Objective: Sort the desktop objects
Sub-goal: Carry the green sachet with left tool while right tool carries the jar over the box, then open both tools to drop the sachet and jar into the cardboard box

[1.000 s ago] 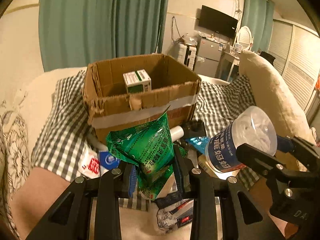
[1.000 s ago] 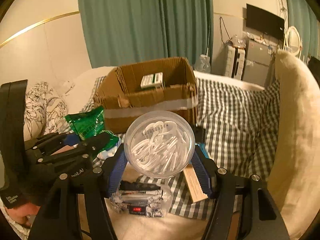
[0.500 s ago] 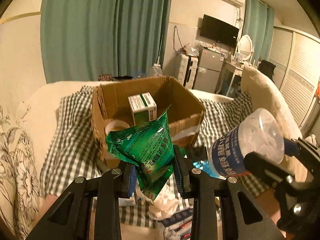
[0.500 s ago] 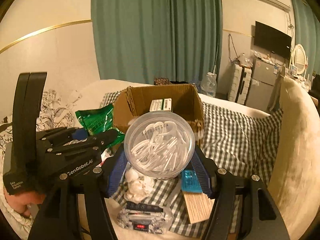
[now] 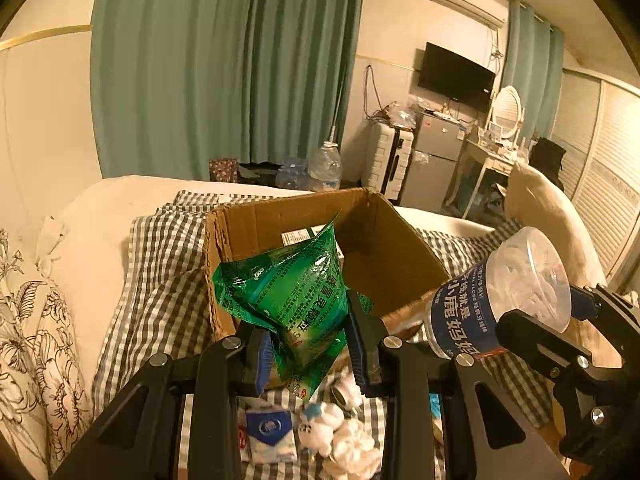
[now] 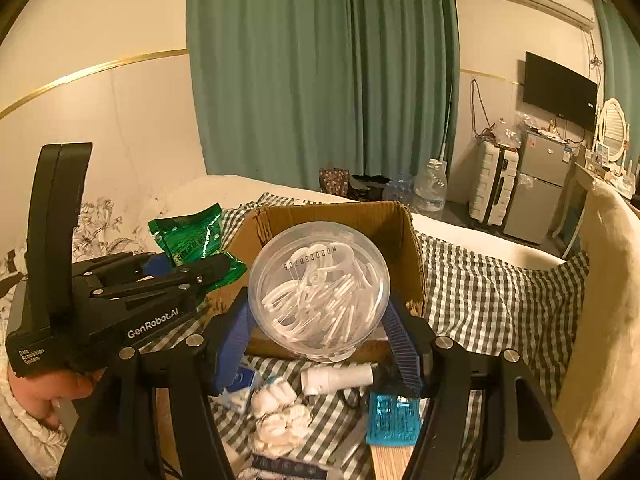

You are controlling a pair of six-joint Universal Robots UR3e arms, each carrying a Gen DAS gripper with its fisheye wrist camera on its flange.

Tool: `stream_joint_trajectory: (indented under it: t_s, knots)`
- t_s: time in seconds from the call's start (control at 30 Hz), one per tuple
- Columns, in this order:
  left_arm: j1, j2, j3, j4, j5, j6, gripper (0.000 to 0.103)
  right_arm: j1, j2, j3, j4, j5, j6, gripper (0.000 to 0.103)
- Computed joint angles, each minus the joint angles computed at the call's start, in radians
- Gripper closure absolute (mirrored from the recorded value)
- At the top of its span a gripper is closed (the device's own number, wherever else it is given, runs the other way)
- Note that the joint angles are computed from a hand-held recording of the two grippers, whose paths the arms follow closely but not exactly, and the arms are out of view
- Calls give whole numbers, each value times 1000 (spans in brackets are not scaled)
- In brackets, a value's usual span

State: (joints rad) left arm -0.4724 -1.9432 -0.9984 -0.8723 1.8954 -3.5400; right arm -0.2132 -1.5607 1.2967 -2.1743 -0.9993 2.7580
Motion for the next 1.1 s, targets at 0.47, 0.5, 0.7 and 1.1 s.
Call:
stream_joint_trajectory:
  t_s: [0.47, 0.5, 0.7, 1.1]
  knots:
    - [146, -221, 209, -44, -149, 10, 72, 108, 444, -457, 28, -58, 120, 40]
    - [158, -257, 254, -59, -156, 16, 71, 115, 487, -514, 47, -64, 124, 40]
    - [201, -422, 468, -157, -197, 25, 72, 144, 780, -927, 224, -92, 137, 40]
    - [201, -502, 512, -177, -246, 52, 71, 158, 797, -805, 112, -146, 96, 39]
